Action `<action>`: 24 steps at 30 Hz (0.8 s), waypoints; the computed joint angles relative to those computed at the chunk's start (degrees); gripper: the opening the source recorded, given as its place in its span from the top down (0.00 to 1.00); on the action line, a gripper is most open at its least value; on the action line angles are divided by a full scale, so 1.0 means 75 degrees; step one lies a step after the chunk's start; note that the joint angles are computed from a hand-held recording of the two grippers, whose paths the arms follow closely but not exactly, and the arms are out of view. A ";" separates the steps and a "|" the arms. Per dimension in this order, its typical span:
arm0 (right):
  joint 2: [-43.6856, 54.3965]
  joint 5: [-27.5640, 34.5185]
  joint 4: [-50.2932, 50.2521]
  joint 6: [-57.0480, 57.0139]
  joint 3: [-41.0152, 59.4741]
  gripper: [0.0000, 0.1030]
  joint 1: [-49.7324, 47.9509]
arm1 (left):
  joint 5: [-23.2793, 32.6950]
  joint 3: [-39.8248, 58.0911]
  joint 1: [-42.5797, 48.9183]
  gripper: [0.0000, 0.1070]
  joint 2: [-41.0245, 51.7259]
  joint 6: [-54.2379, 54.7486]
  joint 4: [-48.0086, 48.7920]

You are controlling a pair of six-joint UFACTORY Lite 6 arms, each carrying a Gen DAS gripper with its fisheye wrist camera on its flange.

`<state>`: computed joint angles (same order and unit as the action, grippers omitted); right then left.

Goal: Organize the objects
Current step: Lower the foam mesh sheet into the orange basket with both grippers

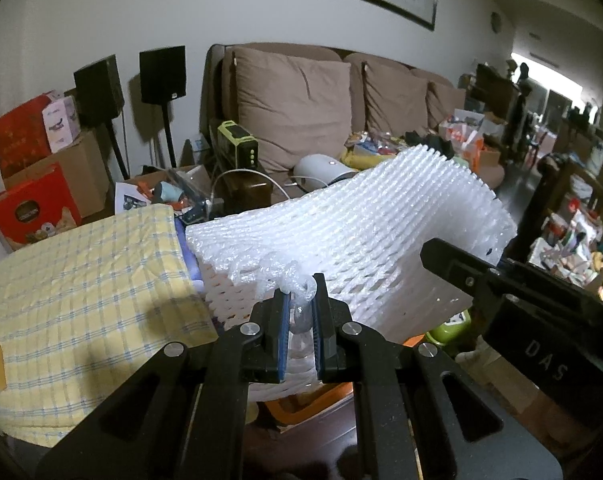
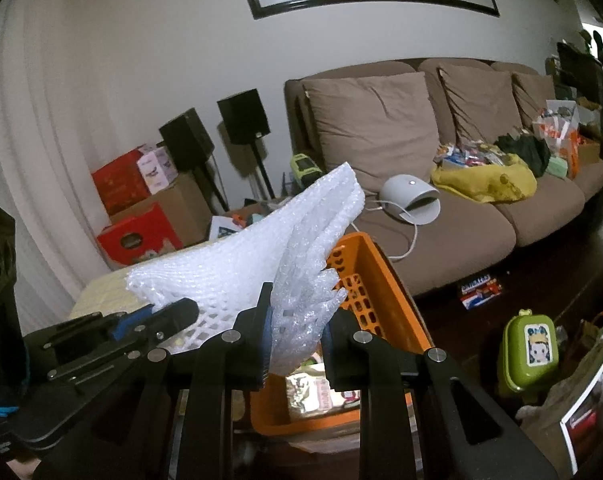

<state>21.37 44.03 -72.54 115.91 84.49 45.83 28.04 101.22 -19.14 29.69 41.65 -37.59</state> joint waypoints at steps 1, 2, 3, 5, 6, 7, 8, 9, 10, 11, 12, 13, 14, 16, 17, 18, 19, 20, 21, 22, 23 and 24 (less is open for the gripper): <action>-0.0023 0.0012 -0.0001 0.0010 -0.0035 0.81 -0.0012 | -0.0015 0.0010 -0.0032 0.92 0.0018 -0.0016 -0.0004; -0.0051 0.0032 0.0003 0.0014 -0.0077 0.81 -0.0022 | -0.0032 0.0031 -0.0070 0.92 0.0055 -0.0041 0.0013; -0.0076 0.0046 0.0007 0.0014 -0.0114 0.81 -0.0034 | -0.0039 0.0045 -0.0093 0.92 0.0082 -0.0061 0.0036; -0.0123 0.0064 -0.0015 0.0097 -0.0201 0.81 -0.0038 | -0.0080 0.0065 -0.0162 0.92 0.0160 -0.0137 0.0133; -0.0155 0.0053 -0.0027 0.0142 -0.0252 0.81 -0.0042 | -0.0096 0.0058 -0.0179 0.92 0.0182 -0.0149 0.0147; -0.0186 0.0031 -0.0032 0.0160 -0.0301 0.81 -0.0067 | -0.0080 0.0114 -0.0185 0.92 0.0263 -0.0163 0.0162; -0.0192 0.0020 -0.0025 0.0165 -0.0317 0.81 -0.0084 | -0.0052 0.0186 -0.0205 0.92 0.0336 -0.0228 0.0222; -0.0221 -0.0009 -0.0032 0.0197 -0.0372 0.81 -0.0109 | -0.0018 0.0275 -0.0213 0.91 0.0414 -0.0296 0.0283; -0.0229 -0.0048 -0.0030 0.0201 -0.0387 0.81 -0.0143 | 0.0005 0.0368 -0.0220 0.91 0.0490 -0.0357 0.0337; -0.0245 -0.0072 -0.0032 0.0221 -0.0420 0.81 -0.0157 | 0.0011 0.0473 -0.0239 0.91 0.0572 -0.0443 0.0426; -0.0254 -0.0097 -0.0029 0.0227 -0.0445 0.81 -0.0184 | 0.0023 0.0556 -0.0248 0.91 0.0636 -0.0495 0.0479; -0.0282 -0.0134 -0.0029 0.0248 -0.0501 0.81 -0.0219 | 0.0028 0.0581 -0.0253 0.91 0.0661 -0.0497 0.0478; -0.0277 -0.0156 -0.0022 0.0264 -0.0515 0.81 -0.0246 | 0.0042 0.0627 -0.0267 0.91 0.0702 -0.0509 0.0488; -0.0288 -0.0163 0.0004 0.0267 -0.0574 0.81 -0.0290 | 0.0029 0.0670 -0.0318 0.91 0.0760 -0.0544 0.0527; -0.0310 -0.0192 -0.0015 0.0295 -0.0629 0.81 -0.0324 | 0.0033 0.0728 -0.0367 0.91 0.0805 -0.0625 0.0589; -0.0342 -0.0217 -0.0036 0.0340 -0.0698 0.81 -0.0349 | 0.0034 0.0738 -0.0386 0.91 0.0825 -0.0632 0.0592; -0.0385 -0.0251 -0.0053 0.0385 -0.0777 0.81 -0.0388 | 0.0042 0.0772 -0.0406 0.91 0.0864 -0.0642 0.0592; -0.0429 -0.0290 -0.0079 0.0442 -0.0863 0.81 -0.0424 | 0.0056 0.0809 -0.0429 0.91 0.0902 -0.0668 0.0602; -0.0476 -0.0336 -0.0116 0.0515 -0.0962 0.81 -0.0462 | 0.0054 0.0812 -0.0443 0.91 0.0925 -0.0660 0.0587; -0.0511 -0.0390 -0.0132 0.0564 -0.1041 0.81 -0.0508 | 0.0079 0.0875 -0.0450 0.91 0.0993 -0.0647 0.0590; -0.0542 -0.0438 -0.0154 0.0622 -0.1120 0.81 -0.0549 | 0.0080 0.0914 -0.0472 0.91 0.1033 -0.0668 0.0622; -0.0556 -0.0495 -0.0178 0.0666 -0.1177 0.81 -0.0600 | 0.0086 0.0976 -0.0497 0.91 0.1083 -0.0719 0.0677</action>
